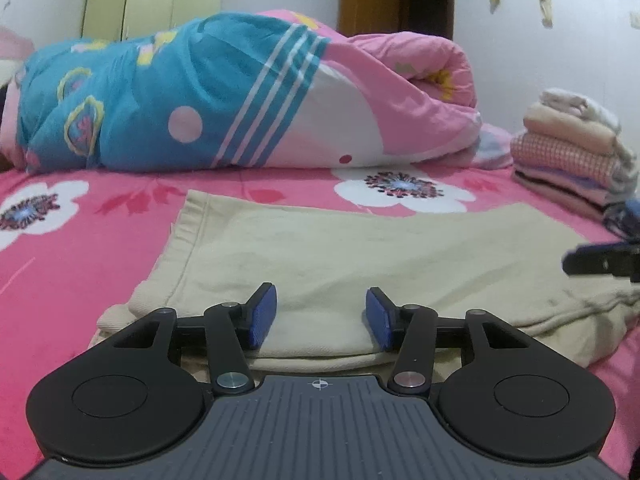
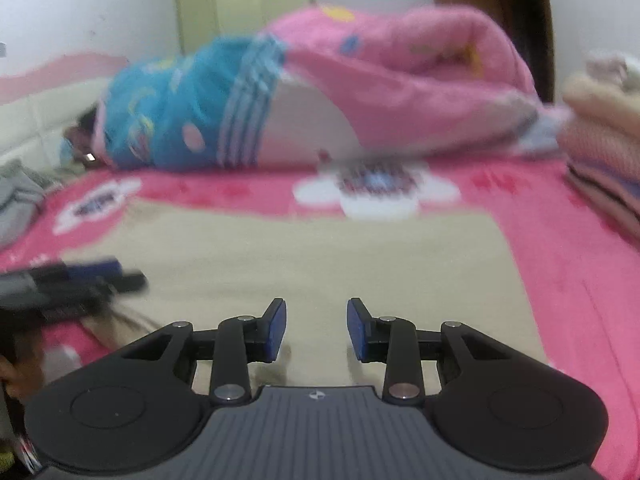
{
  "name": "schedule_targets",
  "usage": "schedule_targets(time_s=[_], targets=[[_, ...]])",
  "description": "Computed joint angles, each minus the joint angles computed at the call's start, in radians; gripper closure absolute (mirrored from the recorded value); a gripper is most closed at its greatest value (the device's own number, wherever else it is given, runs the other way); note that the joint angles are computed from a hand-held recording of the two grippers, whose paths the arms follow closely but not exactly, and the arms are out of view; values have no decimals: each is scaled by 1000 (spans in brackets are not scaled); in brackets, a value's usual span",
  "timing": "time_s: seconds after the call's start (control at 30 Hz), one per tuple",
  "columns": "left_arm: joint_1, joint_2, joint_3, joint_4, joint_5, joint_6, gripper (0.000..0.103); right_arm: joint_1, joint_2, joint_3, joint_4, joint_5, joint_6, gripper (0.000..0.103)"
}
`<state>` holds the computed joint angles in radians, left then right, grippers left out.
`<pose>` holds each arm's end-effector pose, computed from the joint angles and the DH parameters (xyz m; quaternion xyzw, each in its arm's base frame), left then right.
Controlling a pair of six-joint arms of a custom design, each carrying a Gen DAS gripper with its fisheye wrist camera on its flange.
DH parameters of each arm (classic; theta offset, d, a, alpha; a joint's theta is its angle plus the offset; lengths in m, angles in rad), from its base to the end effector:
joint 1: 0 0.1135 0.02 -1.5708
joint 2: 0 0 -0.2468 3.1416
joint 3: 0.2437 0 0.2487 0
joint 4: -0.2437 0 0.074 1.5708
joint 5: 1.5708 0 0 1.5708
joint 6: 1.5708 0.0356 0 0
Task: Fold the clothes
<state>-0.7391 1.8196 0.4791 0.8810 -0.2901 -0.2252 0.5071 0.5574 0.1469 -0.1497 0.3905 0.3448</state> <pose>0.2221 -0.1886 0.0835 0.1399 0.8324 -0.1332 0.5194 0.1345 0.0592 0.1459 0.0240 0.8632 0.0416 0.5026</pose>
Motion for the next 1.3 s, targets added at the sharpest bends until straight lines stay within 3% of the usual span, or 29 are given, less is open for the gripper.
schedule_targets(time_s=[0.07,0.17,0.23,0.47,0.9,1.07,1.3], targets=[[4,-6,-1,-5,4,-8,53,27,121,7,125,9,-3,67],[8,-15,-3,-9,0,-22,53,-21,429,24,321,-84,11,66],[17,-20,-5,-9,2,-37,53,5,502,-10,445,-44,16,66],[25,-35,2,-36,-55,-89,53,-9,477,14,378,-68,5,65],[38,-54,-31,1,-49,-108,51,-7,460,30,328,-71,11,64],[24,-51,-18,-24,-61,-89,43,-19,456,38,310,-85,13,64],[18,-61,-22,-30,-41,-84,23,-18,447,38,299,-85,15,64]])
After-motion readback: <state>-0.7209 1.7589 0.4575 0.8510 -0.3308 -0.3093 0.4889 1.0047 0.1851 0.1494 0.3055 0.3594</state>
